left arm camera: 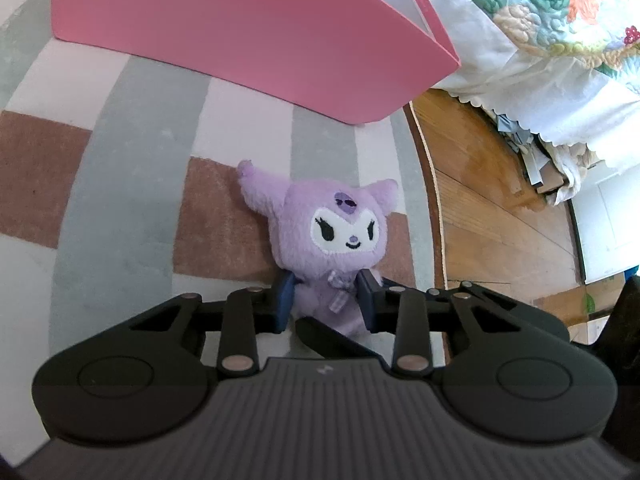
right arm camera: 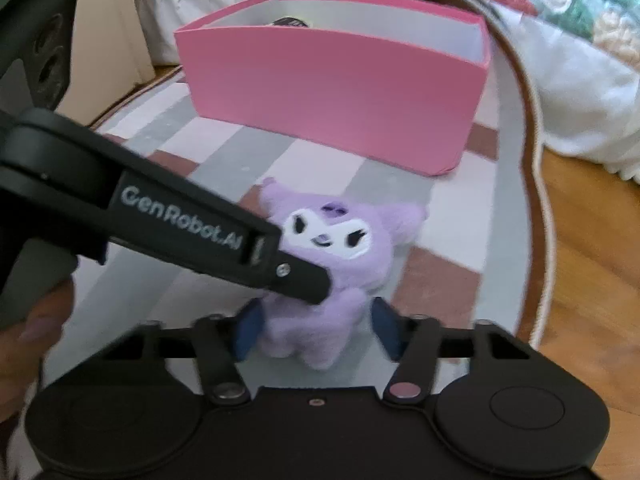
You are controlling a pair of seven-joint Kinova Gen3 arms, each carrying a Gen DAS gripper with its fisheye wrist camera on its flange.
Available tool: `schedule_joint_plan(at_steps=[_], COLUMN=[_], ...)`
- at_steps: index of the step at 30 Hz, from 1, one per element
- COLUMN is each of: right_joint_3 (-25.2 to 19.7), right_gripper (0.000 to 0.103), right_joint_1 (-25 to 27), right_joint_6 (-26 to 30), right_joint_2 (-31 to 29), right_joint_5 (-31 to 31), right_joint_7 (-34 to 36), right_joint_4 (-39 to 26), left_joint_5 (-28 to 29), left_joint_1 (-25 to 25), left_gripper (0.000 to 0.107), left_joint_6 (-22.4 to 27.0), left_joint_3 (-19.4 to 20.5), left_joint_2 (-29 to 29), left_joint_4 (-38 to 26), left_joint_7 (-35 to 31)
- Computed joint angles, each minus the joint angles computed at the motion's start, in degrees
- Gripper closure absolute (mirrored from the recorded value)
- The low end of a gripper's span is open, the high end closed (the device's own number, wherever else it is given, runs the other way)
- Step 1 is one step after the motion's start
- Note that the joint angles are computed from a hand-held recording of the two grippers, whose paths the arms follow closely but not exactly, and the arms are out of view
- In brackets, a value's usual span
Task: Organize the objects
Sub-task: 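Lift the purple plush toy with the left tool into the pink box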
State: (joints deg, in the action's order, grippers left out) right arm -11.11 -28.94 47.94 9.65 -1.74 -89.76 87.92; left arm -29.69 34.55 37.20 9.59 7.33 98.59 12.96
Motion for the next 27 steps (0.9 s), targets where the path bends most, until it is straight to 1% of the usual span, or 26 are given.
schedule_joint_plan(at_steps=[2, 3, 5, 7, 9, 12, 14, 18, 22, 25, 27], right_joint_3=[1.9, 2.1, 0.1, 0.1, 0.0, -0.1, -0.2, -0.2, -0.3, -0.4, -0.5], right_gripper=[0.047, 0.047, 0.048, 0.049, 0.050, 0.050, 0.050, 0.051, 0.051, 0.051, 0.051], right_joint_1=[-1.5, -1.7, 0.1, 0.1, 0.2, 0.9, 1.2, 2.4, 3.1, 3.3, 3.2], right_joint_6=[-1.0, -1.2, -1.1, -0.5, 0.4, 3.3, 5.1, 8.1, 12.4, 15.2, 17.1], right_joint_2=[-0.3, -0.3, -0.1, 0.0, 0.0, 0.8, 1.1, 1.1, 0.8, 0.8, 0.8], right_joint_5=[-0.7, -0.6, -0.4, -0.6, -1.2, -3.4, -5.0, -8.7, -12.0, -13.4, -13.9], right_joint_7=[-0.6, -0.8, -1.4, -2.1, -2.1, -1.6, -1.5, -0.8, -1.0, -0.6, -0.1], right_joint_4=[0.9, 1.0, 1.0, 0.6, -0.1, -2.4, -3.8, -6.0, -8.8, -11.0, -12.8], left_joint_5=[0.3, 0.3, 0.9, 1.5, 3.5, 7.9, 9.3, 9.8, 11.2, 11.9, 10.9], left_joint_1=[-0.1, -0.1, -0.3, -0.2, -0.8, -2.1, -2.5, -2.2, -2.4, -2.7, -2.3], left_gripper=[0.075, 0.075, 0.076, 0.076, 0.076, 0.076, 0.076, 0.076, 0.076, 0.076, 0.076], left_joint_6=[-0.1, -0.1, 0.5, 2.2, 3.6, 5.2, 6.5, 10.8, 15.0, 18.2, 21.4], left_joint_3=[0.0, 0.0, 0.2, 0.6, 0.9, 1.4, 1.7, 2.8, 3.8, 4.5, 5.4], left_joint_2=[-0.1, 0.0, -0.1, -0.1, -0.3, -1.1, -1.7, -2.7, -3.9, -4.9, -5.1], left_joint_4=[0.1, 0.0, -0.4, -1.4, -2.4, -3.5, -4.2, -6.6, -8.9, -10.8, -12.9], left_joint_7=[0.0, 0.0, -0.9, -2.2, -4.2, -8.0, -9.4, -10.9, -13.6, -14.3, -13.8])
